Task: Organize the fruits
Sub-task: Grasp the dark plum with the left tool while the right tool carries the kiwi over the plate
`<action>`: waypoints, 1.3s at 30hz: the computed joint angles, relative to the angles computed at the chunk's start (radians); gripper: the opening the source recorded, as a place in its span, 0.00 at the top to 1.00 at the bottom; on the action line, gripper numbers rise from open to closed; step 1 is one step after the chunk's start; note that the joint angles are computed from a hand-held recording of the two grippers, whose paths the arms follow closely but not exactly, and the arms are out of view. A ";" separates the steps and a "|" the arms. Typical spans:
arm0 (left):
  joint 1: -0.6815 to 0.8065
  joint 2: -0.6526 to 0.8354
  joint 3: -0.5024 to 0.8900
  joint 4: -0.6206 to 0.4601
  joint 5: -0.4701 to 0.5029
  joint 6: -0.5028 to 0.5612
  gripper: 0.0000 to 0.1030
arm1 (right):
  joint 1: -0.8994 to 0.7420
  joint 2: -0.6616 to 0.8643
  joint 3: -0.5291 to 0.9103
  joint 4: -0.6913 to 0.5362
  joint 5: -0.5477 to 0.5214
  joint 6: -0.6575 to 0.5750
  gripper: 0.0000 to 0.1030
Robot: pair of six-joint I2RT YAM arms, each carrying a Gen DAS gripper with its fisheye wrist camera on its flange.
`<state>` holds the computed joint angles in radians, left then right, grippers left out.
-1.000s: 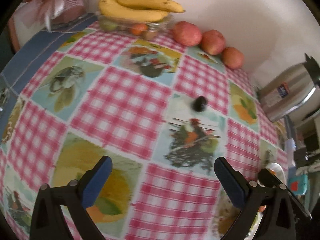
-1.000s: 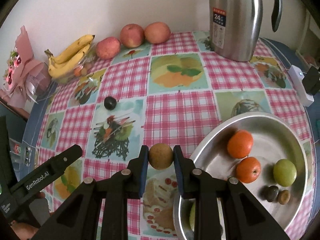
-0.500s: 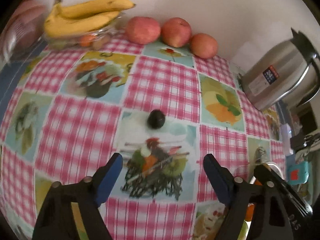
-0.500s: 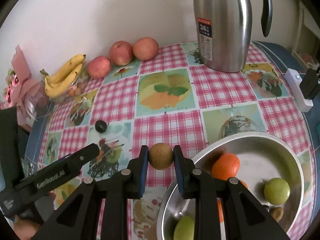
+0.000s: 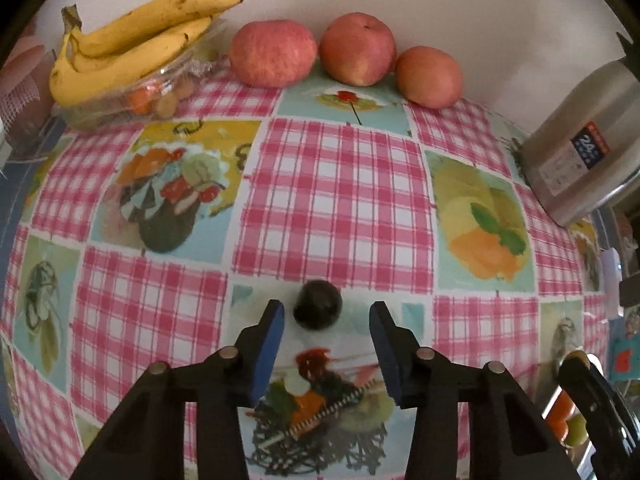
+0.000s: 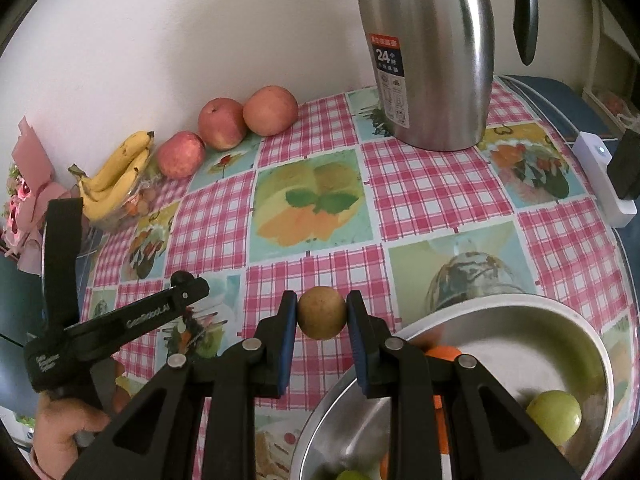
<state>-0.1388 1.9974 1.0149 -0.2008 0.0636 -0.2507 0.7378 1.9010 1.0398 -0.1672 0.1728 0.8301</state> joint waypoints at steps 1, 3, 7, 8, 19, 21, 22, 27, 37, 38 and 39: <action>0.002 0.006 0.008 0.000 0.003 -0.003 0.59 | 0.000 0.002 0.001 0.002 -0.002 -0.001 0.75; 0.001 0.009 0.012 -0.001 -0.002 -0.004 0.65 | 0.000 0.010 0.008 0.004 -0.008 -0.008 0.75; -0.013 0.006 0.001 0.013 -0.038 -0.007 0.75 | 0.003 0.029 0.026 -0.001 -0.016 -0.015 0.75; -0.012 0.004 -0.002 0.017 -0.037 -0.015 0.75 | 0.005 0.032 0.028 -0.004 -0.016 -0.016 0.75; 0.027 -0.223 -0.244 0.087 0.034 -0.123 0.75 | 0.027 -0.030 0.005 -0.061 0.001 0.009 0.75; 0.033 -0.293 -0.308 0.092 0.062 -0.155 0.75 | 0.037 -0.054 -0.006 -0.073 0.006 0.025 0.75; 0.029 -0.314 -0.318 0.082 0.066 -0.169 0.75 | 0.046 -0.068 -0.010 -0.083 0.014 0.031 0.75; -0.004 -0.510 -0.439 0.053 0.059 -0.226 0.75 | 0.108 -0.133 -0.022 -0.132 0.047 0.072 0.75; -0.054 -0.871 -0.588 -0.081 0.010 -0.273 0.75 | 0.261 -0.206 -0.075 -0.229 0.143 0.165 0.75; -0.075 -0.903 -0.598 -0.098 -0.001 -0.281 0.75 | 0.271 -0.206 -0.083 -0.230 0.144 0.176 0.75; -0.099 -0.932 -0.608 -0.111 -0.011 -0.287 0.75 | 0.284 -0.202 -0.093 -0.233 0.142 0.190 0.75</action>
<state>-0.2380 1.0658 0.4069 -0.3123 0.0522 -0.5377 1.0216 1.6993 0.9465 -0.4000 0.3149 1.0204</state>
